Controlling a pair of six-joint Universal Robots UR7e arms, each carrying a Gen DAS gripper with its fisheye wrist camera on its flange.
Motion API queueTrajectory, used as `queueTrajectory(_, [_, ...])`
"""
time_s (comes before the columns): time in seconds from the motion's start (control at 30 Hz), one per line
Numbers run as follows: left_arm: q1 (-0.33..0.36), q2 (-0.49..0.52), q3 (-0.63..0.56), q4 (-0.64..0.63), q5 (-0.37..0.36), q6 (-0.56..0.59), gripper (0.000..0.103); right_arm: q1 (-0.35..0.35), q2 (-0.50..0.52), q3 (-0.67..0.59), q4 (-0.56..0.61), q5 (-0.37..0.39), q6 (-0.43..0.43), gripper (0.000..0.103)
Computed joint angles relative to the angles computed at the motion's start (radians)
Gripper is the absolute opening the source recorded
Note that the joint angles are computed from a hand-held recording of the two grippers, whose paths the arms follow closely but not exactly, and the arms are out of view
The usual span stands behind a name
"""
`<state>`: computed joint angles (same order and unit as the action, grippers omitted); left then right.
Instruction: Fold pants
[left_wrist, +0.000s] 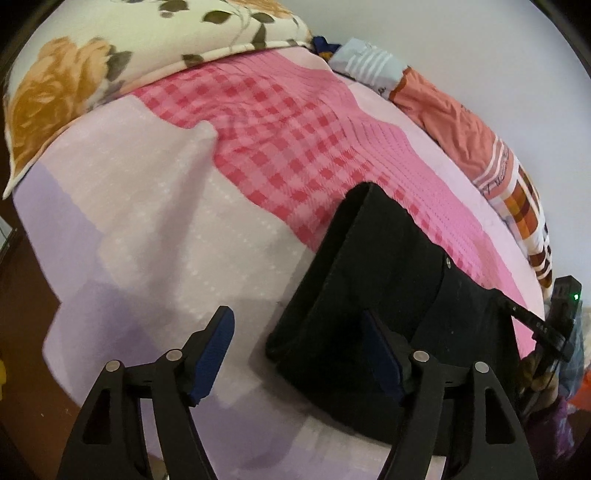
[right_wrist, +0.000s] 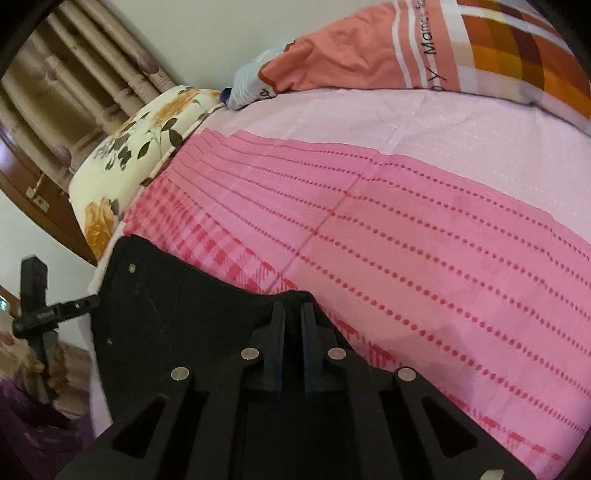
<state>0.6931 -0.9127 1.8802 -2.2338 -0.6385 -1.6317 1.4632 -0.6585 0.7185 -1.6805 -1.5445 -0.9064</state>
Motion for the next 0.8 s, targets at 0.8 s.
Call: queueTrajectory(0.8, [-0.033, 0.086, -0.146, 0.069, 0.072, 0.074, 0.082, -0.191, -0.526, 0.493, -0.518, -0.208, 0.210, 0.028])
